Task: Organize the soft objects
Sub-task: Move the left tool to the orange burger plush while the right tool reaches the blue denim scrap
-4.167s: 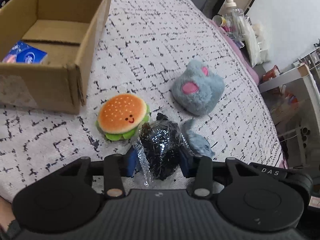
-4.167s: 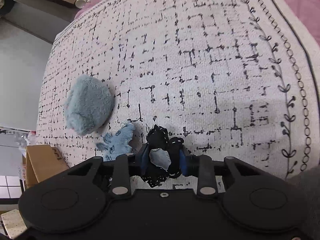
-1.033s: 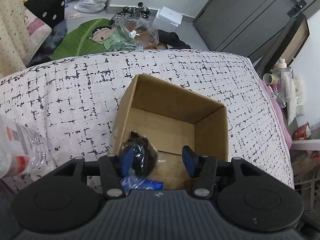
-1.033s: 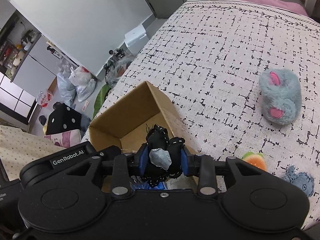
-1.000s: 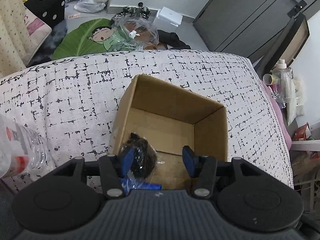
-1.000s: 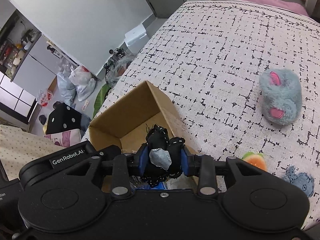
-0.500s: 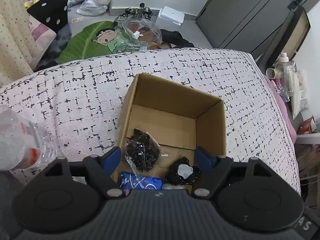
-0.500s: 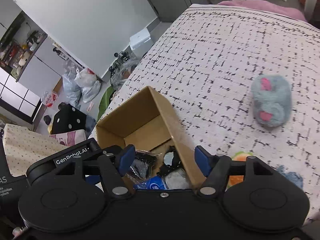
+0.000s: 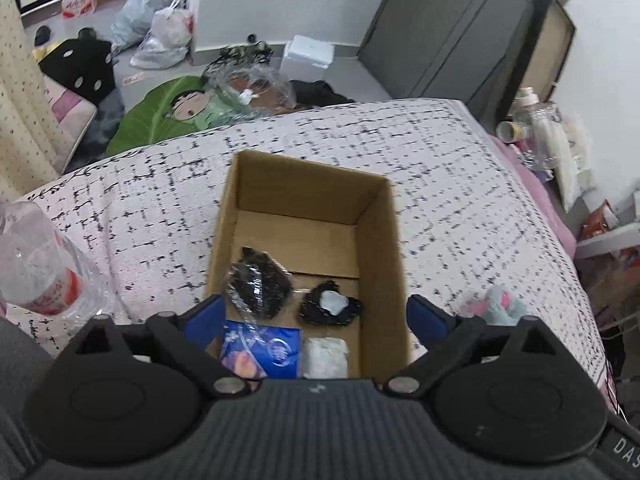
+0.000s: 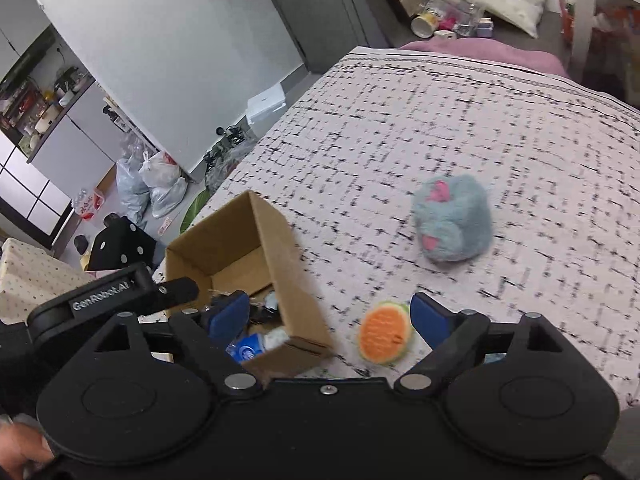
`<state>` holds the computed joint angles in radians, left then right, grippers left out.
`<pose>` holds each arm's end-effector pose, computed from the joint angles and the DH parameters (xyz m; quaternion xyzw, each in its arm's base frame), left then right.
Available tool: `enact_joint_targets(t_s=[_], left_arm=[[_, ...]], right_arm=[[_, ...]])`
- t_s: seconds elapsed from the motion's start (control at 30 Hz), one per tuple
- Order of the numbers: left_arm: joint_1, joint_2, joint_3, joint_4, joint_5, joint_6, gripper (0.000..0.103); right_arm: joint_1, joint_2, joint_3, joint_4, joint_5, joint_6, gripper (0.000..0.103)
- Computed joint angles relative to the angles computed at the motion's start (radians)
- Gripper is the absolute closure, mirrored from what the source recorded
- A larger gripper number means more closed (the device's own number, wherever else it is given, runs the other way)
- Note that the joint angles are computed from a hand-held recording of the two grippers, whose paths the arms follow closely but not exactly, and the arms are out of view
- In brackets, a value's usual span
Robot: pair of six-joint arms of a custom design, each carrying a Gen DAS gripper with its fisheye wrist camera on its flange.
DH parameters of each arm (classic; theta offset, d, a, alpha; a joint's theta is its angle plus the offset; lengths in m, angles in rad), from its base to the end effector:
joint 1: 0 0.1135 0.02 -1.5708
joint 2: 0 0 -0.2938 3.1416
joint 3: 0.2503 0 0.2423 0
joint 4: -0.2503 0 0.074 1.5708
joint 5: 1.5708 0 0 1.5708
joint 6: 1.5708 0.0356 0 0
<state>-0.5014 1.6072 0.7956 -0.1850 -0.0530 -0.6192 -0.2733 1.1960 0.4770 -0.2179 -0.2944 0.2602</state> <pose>0.2599 -0.1403 0.1862 -0.0639 0.9566 -0.1289 0.2533 0.1883 -0.0420 0.1904 0.2037 0.9187 0.1373 0.3092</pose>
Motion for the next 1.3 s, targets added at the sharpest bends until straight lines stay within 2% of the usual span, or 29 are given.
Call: enact_joint_targets(t_s=[0.07,0.33,0.53,0.97,1.07,1.3], left_arm=[[-0.031,-0.014,-0.013,0.013,-0.014,-0.013,0.0],[-0.149,-0.062,-0.044,0.038,-0.063,-0.058,0.0],[-0.235,-0.072,-0.043,0.042,-0.115,-0.07,0.0],[-0.365,-0.003,0.012,-0.027,-0.147,-0.112,0.0],[-0.39,0.015,0.03,-0.049,-0.181,-0.118,0.0],[-0.421,0.053,0.04,-0.024,-0.179,-0.124,0.001]], right_arm=[[-0.052,-0.023,-0.011,-0.024,-0.019,-0.035,0.016],[-0.236,-0.087,-0.037,-0.111,-0.051,-0.151,0.016],[-0.382,-0.08,-0.042,-0.164,-0.126,-0.251,0.016],[-0.607,0.016,-0.051,-0.21,-0.251,-0.436,0.016],[-0.637,0.05,-0.052,-0.203,-0.264,-0.463,0.016],[-0.672,0.142,-0.066,-0.15,-0.281,-0.491,0.016]])
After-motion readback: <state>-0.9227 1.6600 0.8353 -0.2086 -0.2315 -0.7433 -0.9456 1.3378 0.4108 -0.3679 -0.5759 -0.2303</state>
